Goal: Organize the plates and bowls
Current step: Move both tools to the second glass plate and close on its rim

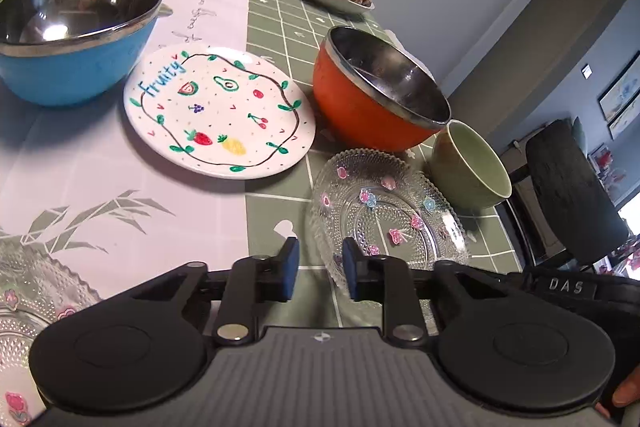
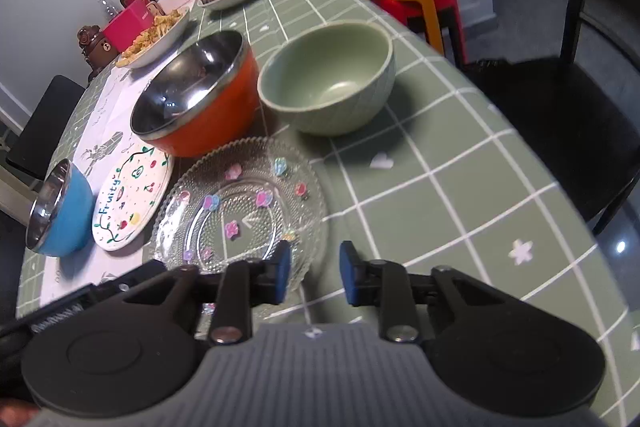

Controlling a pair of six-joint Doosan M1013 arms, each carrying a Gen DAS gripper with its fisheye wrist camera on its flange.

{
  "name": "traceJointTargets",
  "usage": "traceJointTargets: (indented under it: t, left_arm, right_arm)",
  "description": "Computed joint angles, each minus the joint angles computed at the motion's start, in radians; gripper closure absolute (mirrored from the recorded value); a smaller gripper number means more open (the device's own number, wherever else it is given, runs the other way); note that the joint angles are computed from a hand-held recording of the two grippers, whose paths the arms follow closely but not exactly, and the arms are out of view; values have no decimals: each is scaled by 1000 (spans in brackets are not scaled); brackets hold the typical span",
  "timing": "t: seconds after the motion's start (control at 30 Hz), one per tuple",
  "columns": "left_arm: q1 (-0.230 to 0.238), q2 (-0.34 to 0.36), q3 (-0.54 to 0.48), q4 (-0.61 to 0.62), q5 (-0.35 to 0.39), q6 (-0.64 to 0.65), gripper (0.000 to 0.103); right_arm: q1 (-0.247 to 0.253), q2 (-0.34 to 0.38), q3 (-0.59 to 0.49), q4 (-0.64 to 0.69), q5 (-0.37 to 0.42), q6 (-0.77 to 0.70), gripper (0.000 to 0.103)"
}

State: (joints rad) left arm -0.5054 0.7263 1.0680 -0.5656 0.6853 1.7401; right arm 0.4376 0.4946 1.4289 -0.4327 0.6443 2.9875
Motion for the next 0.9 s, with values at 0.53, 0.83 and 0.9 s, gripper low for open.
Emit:
traceJointTargets:
  t: [0.53,0.83,0.9]
  left_arm:
    - [-27,-62,79,131,-26,-42,90]
    - [-18,-61,87,103,-35,-47,79]
    - [-12,-56,86,70,-46,-35,78]
  right_arm:
    - [29,-1,-31,58,110,-62,92]
    - [35,-5,-26,18,143,-43,74]
    - [34,-3,-25,2,136,-36,73]
